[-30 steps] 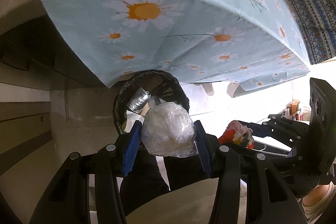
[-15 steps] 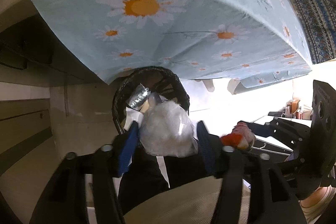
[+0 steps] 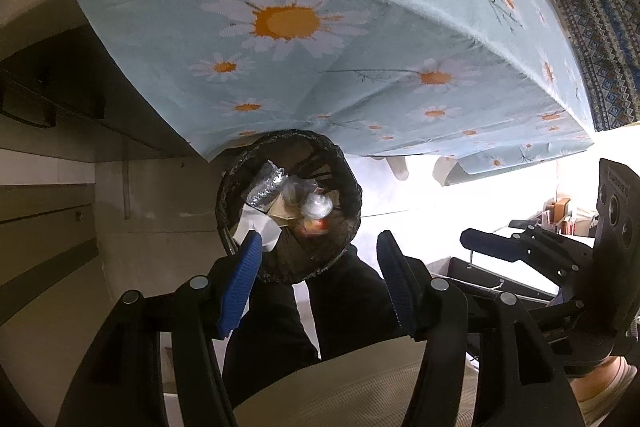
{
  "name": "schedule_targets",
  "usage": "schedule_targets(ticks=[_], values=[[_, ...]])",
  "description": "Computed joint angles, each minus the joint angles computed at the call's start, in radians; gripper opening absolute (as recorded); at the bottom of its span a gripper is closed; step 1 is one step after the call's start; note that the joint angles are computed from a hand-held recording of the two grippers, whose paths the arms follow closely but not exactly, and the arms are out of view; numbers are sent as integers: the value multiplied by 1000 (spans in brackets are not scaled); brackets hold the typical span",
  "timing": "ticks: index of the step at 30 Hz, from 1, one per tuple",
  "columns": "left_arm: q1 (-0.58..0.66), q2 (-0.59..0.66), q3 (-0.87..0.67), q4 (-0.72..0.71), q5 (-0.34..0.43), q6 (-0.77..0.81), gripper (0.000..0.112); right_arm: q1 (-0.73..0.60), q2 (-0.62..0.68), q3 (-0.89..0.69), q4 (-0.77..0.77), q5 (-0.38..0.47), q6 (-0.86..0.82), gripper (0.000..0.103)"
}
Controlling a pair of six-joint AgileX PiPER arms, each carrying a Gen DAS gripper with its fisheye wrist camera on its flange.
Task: Collect trash
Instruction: 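Raise both open grippers back over the table toward the remaining trash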
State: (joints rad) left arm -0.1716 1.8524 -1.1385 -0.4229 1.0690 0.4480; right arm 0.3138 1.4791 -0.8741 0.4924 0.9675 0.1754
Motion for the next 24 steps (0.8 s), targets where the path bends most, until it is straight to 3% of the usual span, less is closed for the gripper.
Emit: schedule_targets(ticks=[24], values=[[4,-123,-89,-24,78,-11,58,-79,-87,-193,-141,126,59,59]])
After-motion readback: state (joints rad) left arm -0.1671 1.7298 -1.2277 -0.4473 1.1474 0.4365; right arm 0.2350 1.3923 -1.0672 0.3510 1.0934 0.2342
